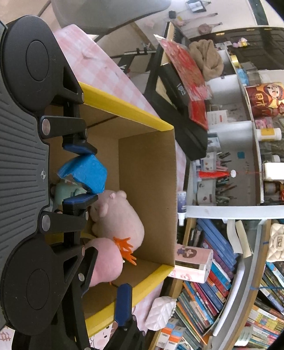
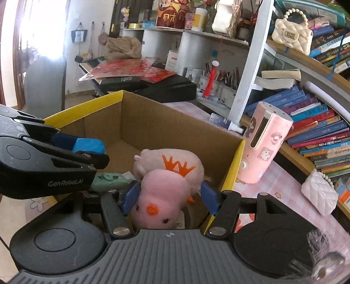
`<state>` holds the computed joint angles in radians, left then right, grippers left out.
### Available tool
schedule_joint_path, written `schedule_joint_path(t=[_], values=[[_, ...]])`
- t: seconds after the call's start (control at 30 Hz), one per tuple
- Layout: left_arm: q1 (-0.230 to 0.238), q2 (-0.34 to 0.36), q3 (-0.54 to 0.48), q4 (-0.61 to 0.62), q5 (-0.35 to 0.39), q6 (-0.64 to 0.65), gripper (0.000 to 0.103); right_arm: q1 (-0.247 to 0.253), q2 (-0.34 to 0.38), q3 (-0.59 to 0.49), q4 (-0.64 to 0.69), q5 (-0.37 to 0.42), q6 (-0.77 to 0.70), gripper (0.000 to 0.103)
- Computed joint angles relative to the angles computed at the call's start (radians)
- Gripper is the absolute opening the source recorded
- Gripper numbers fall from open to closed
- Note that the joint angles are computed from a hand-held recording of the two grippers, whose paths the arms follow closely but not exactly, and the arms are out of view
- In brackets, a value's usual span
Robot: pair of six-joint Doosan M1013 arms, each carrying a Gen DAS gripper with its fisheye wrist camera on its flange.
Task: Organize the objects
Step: 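Open both tools to drop the blue block and chick inside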
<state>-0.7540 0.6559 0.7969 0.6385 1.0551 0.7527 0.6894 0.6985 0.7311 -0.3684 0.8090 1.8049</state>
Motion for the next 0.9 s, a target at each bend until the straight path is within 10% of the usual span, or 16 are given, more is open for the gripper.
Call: schedule_joint_path(t=[0.63, 0.9], values=[[-0.005, 0.006, -0.006, 0.004, 0.031, -0.032, 0.054, 0.000, -0.045, 0.093, -0.065, -0.114, 0.055, 0.067], [-0.023, -0.018, 0.031, 0.092, -0.002, -0.118, 0.078, 0.007, -0.096, 0.190, -0.212, -0.221, 0.229, 0.073]])
